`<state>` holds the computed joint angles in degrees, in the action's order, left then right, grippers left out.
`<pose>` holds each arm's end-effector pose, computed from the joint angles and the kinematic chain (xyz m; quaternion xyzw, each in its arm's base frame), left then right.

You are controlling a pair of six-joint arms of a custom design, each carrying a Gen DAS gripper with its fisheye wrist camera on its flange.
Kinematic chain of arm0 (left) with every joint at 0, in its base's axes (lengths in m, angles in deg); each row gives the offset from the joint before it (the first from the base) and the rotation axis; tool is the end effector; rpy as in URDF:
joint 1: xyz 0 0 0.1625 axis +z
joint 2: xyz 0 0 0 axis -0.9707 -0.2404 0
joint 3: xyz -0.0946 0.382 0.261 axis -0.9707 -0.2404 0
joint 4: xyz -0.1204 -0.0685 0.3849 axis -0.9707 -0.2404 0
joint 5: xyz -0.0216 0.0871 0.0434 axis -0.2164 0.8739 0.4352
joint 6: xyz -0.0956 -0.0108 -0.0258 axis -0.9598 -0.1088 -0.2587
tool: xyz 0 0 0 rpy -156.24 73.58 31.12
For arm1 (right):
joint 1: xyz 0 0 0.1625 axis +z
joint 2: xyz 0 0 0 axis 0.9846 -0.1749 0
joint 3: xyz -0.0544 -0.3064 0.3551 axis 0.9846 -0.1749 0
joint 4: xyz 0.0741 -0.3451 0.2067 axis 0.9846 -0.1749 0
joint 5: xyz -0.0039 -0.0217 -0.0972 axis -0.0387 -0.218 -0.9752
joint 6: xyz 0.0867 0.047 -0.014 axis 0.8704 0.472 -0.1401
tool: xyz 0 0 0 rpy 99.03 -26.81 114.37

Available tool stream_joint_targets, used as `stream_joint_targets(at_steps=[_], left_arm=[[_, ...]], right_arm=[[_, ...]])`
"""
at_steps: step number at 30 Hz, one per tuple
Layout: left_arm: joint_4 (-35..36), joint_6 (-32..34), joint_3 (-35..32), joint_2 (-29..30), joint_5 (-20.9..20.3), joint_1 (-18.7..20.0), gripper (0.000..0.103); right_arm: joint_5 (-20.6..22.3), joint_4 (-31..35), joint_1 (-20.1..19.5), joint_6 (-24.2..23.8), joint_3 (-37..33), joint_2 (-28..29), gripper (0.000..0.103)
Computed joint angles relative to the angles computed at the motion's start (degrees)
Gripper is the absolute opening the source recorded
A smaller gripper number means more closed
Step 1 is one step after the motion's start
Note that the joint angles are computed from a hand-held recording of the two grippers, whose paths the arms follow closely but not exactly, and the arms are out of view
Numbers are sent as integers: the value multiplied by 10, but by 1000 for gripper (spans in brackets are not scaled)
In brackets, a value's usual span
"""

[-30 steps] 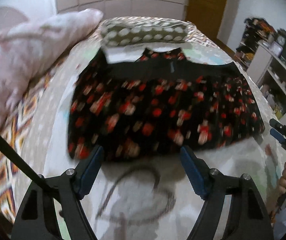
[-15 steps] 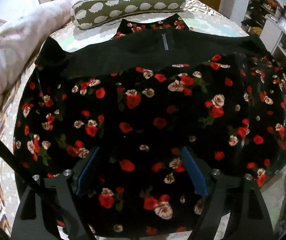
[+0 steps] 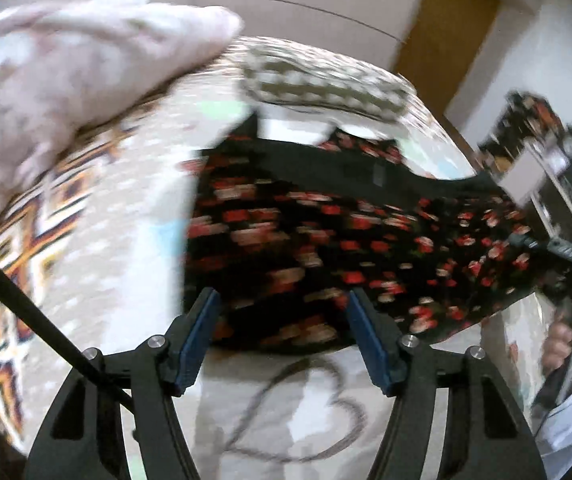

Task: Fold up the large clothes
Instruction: 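Grasp the garment's end with the right gripper and lift it, then fold the lifted end over the garment with the right gripper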

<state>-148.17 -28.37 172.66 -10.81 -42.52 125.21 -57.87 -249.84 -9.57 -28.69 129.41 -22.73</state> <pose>-0.2590 -0.5808 0.0759 0.2416 0.9282 -0.2025 0.1975 -0.0155 -0.4032 0.2886 -0.2355 -0.8042 0.5355 0.1051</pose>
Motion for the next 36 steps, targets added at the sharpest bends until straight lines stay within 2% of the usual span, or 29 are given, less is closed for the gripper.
stream_joint_targets(at_steps=[2,3,6,9,11,13,15,18,19,21,22,24,27,30,33,36], left_arm=[[-16,-10,21,-30,0,21,65],[-24,-13,31,-42,2,29,65],[-46,-23,53,-78,4,56,65],[-62,-32,70,-108,11,79,65],[-64,-35,76,-122,15,93,65],[-65,-40,83,-135,15,108,65],[-64,-41,86,-144,15,118,65],[-67,-40,93,-155,17,128,65],[-69,-40,93,-157,16,131,65],[-74,-45,91,-158,7,134,65],[-75,-47,90,-157,4,134,65],[-79,-43,88,-153,-4,129,65],[-82,-21,84,-139,-11,111,67],[-82,-12,75,-122,-37,98,73],[-82,8,56,-93,-69,84,77],[-61,32,22,-55,-71,67,79]], right_arm=[[-65,31,84,-23,-41,8,18],[-87,42,111,-30,-57,16,18],[-168,99,215,-66,-144,73,17],[-210,169,276,-101,-242,156,16],[-235,235,299,-118,-313,222,15],[-251,288,305,-121,-363,273,14],[-268,361,300,-104,-422,330,14],[-288,377,298,-116,-459,371,16],[-291,382,302,-114,-467,377,20],[-246,398,298,-112,-464,364,27],[-191,412,291,-110,-454,347,30],[-116,430,279,-106,-437,320,37],[-56,392,271,-108,-394,283,42],[-35,336,264,-100,-342,247,44],[-55,277,258,-101,-291,214,50],[-95,231,248,-101,-245,190,52]])
